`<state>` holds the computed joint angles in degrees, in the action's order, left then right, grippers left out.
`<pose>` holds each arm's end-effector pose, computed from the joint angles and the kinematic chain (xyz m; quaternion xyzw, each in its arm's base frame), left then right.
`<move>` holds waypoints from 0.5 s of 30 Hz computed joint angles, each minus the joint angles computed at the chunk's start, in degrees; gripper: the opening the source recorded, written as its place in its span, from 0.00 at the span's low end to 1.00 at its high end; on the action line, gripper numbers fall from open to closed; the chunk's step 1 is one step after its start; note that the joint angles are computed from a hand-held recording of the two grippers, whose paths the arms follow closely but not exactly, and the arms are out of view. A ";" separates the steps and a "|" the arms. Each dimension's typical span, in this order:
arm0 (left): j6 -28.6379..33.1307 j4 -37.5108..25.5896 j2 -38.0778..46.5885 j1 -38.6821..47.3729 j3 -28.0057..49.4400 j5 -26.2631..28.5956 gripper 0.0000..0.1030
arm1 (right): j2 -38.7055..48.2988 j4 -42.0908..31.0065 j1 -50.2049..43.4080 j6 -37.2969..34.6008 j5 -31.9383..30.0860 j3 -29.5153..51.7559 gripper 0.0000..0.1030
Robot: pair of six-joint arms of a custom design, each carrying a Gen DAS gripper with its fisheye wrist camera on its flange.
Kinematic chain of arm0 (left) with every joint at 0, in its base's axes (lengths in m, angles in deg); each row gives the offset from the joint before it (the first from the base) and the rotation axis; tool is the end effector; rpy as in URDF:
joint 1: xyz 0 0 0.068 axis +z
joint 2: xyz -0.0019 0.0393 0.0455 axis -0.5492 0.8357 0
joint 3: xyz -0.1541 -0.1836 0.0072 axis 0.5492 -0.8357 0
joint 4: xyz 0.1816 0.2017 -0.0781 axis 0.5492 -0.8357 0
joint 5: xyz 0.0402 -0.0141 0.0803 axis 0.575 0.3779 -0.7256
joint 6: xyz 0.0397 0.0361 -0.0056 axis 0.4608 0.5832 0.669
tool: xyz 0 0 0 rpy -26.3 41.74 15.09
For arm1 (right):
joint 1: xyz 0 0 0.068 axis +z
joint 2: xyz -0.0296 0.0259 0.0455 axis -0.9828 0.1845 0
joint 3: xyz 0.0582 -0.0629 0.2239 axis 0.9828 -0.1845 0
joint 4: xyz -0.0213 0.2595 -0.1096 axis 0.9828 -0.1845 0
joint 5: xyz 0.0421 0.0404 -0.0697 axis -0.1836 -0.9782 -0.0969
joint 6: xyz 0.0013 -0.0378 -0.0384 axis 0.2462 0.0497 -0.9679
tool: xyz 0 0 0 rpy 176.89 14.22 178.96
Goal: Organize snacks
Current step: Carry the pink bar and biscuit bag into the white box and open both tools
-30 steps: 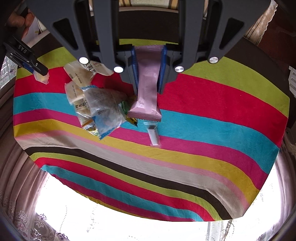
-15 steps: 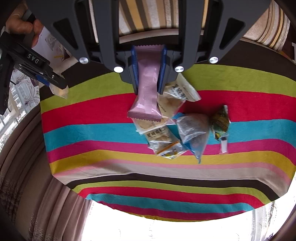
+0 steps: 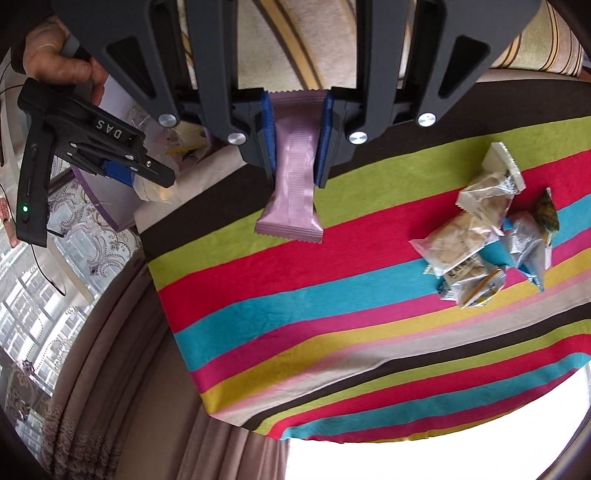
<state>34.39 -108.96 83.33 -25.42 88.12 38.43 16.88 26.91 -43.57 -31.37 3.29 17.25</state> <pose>0.3196 0.0293 0.1938 0.1579 0.9331 -0.1415 0.2906 0.2871 0.1944 0.1438 0.1417 0.9392 0.0828 0.3015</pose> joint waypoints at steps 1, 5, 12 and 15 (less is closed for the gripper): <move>-0.07 -0.29 -0.14 -1.08 -0.13 0.01 0.19 | -1.07 0.14 -0.46 0.31 -0.02 -1.39 0.58; 0.21 -0.88 -1.80 -4.89 -1.65 -0.25 0.19 | -5.87 0.24 -2.29 1.31 0.31 -6.62 0.58; -0.06 -2.78 -2.14 -10.43 -2.22 0.28 0.19 | -12.64 -0.39 -5.44 2.13 0.61 -12.87 0.58; 0.17 -3.84 -2.41 -12.20 -2.50 1.56 0.19 | -14.89 -0.81 -6.53 2.45 0.75 -14.79 0.59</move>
